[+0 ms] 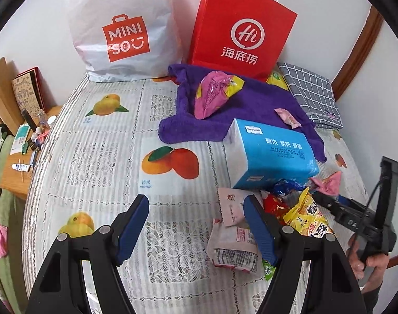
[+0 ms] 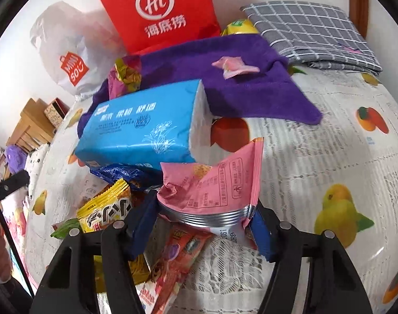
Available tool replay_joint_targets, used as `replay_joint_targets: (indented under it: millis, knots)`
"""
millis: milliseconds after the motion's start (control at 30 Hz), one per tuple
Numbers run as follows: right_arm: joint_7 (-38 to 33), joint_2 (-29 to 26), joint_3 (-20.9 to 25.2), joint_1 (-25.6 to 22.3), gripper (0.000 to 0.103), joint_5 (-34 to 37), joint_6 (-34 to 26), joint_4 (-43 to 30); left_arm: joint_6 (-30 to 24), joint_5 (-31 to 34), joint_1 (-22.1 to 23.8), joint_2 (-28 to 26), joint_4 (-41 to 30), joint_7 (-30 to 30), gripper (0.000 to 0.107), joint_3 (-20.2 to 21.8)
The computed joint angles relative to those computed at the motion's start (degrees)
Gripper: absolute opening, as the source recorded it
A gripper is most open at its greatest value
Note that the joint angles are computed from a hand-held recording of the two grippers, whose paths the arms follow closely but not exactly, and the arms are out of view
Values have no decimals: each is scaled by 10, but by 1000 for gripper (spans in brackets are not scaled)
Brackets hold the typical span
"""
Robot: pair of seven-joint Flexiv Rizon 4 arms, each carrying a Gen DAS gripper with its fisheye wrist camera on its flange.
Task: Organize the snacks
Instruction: 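Return to the pile and grasp the pink-and-silver snack bag with the right gripper, then grasp the white-and-silver packet with the left gripper while the right holds the pink bag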
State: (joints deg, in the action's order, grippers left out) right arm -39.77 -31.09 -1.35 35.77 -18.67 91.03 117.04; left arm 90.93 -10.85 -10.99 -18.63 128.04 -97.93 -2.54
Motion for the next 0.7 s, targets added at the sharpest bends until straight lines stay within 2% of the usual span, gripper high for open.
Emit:
replay_joint_targets:
  millis: [233,467,533,633,700]
  knots:
    - [10,46,-96,75,64,4,51,69,-17,9,-16,-17,-11,-4,73,7]
    - [-11,70,-147,122,64,40,71,114,-39,30,-38,-42,-24,-2,73,13]
    - [-18,73,-158,135,64,53,77,123,-40,20,-17,-50,-20,15,73,-16]
    - [-31,74,-151,133,64,72,85,128,-37,-6,20,-58,-8,47,73,-68]
    - [-40,76,-148,134,64,83,87,132,-42,-4,5,-62,-11,50,73,-57]
